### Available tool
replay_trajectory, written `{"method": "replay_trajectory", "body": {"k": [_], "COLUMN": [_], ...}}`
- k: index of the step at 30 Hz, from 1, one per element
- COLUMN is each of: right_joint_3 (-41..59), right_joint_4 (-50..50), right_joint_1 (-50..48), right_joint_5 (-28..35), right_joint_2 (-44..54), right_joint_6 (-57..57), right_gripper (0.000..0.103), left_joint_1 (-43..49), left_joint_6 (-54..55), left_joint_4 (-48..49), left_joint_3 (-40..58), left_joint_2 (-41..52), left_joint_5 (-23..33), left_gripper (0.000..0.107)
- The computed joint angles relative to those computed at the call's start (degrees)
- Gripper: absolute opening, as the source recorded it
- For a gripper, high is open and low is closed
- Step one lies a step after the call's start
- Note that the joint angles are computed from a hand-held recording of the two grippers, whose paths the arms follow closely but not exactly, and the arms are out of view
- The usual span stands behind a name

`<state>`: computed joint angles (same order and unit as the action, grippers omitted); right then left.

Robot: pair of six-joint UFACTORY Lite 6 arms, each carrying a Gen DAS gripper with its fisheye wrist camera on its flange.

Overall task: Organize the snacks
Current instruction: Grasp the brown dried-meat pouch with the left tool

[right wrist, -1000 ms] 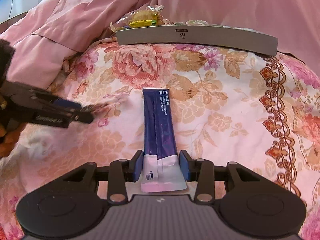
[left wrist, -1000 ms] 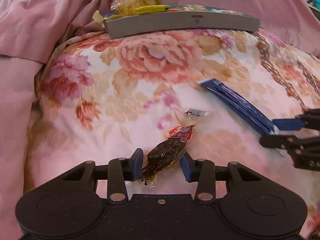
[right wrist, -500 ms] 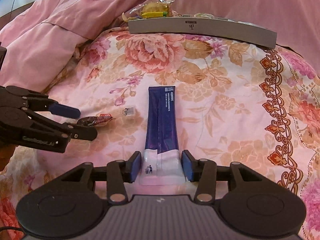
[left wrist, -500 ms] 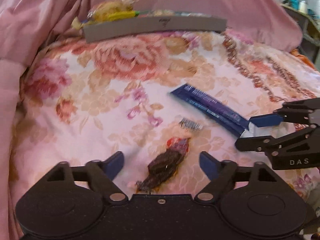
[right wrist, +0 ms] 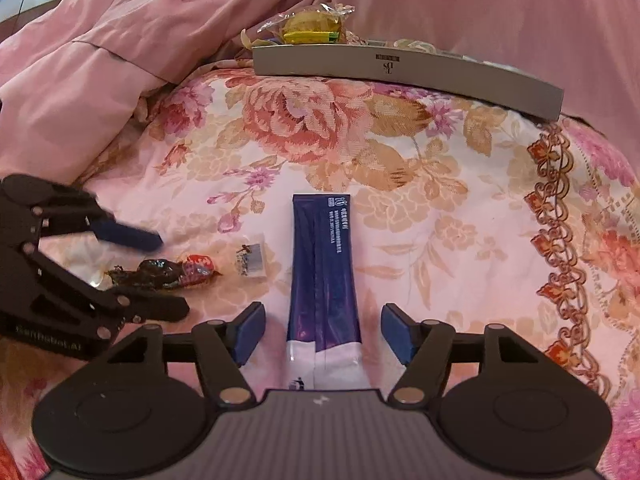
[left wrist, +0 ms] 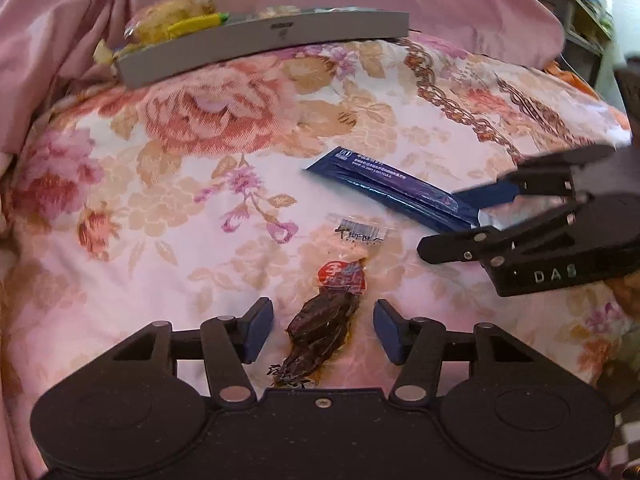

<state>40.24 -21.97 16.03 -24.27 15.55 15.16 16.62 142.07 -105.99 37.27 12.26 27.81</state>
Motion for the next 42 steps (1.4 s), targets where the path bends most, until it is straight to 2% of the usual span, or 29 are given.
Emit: {"method": "replay_trajectory", "body": {"k": [2, 5, 9, 11, 14, 18, 21, 23, 26, 28, 31, 35, 39, 42], "right_joint_3": [-0.45, -1.65, -3.71, -5.12, -5.83, -3.38, -0.69, 0.53, 0.33, -0.67, -2.46, -4.55, -8.38, -10.55], "right_joint_4": [-4.01, -6.06, -9.32, -9.43, -9.33, -11.76, -12.66, -12.93, -13.00, -11.80, -9.12, -4.05, 9.44, 19.15], "right_joint_1": [-0.83, -1.29, -2.32, -2.93, -3.64, -4.16, -3.90, -3.83, -3.73, -3.40, -2.89, -1.71, 1.76, 4.35], "right_joint_5": [-0.92, -1.56, -0.88, -0.42, -0.17, -0.24, -0.23, -0.24, -0.72, -1.28, -2.20, -2.48, -3.80, -5.97], "right_joint_2": [-0.07, -1.22, -3.79, -5.41, -6.18, -4.20, -1.67, -0.56, -0.37, -0.91, -1.80, -3.28, -5.88, -6.98], "right_joint_6": [4.16, 5.43, 8.40, 8.13, 7.67, 10.37, 11.34, 11.65, 12.00, 10.54, 8.18, 2.36, -14.26, -26.69], "right_gripper": [0.056, 0.042, 0.040, 0.040, 0.042, 0.049, 0.052, 0.052, 0.045, 0.039, 0.037, 0.036, 0.035, 0.035], "left_joint_1": [-0.58, -2.78, -4.56, -4.41, -3.23, -1.73, -2.19, -2.71, -2.87, -2.61, -3.04, -5.21, -7.64, -7.98], "left_joint_6": [-9.30, -15.36, -14.45, -10.40, -8.07, -10.94, -10.43, -9.68, -11.47, -13.45, -15.33, -8.98, 3.32, 4.35], "left_joint_4": [4.89, 6.97, 4.11, 1.00, -0.07, 3.90, 3.94, 3.90, 5.16, 6.24, 5.52, -4.24, -18.17, -20.28], "left_joint_3": [0.39, -1.65, -4.45, -4.24, -1.90, 0.99, 0.85, 0.23, -0.11, -0.24, -1.35, -5.31, -9.22, -10.15], "left_joint_2": [-0.82, -3.90, -6.96, -6.19, -2.88, 0.39, 0.11, -0.64, -1.35, -1.73, -3.05, -6.17, -8.67, -9.46], "left_joint_5": [-1.17, -3.85, -5.88, -5.71, -3.38, -0.21, -0.67, -1.23, -1.55, -1.55, -2.17, -3.57, -3.89, -3.47], "left_gripper": [0.055, 0.052, 0.050, 0.059, 0.067, 0.070, 0.064, 0.055, 0.052, 0.050, 0.048, 0.048, 0.048, 0.048]}}
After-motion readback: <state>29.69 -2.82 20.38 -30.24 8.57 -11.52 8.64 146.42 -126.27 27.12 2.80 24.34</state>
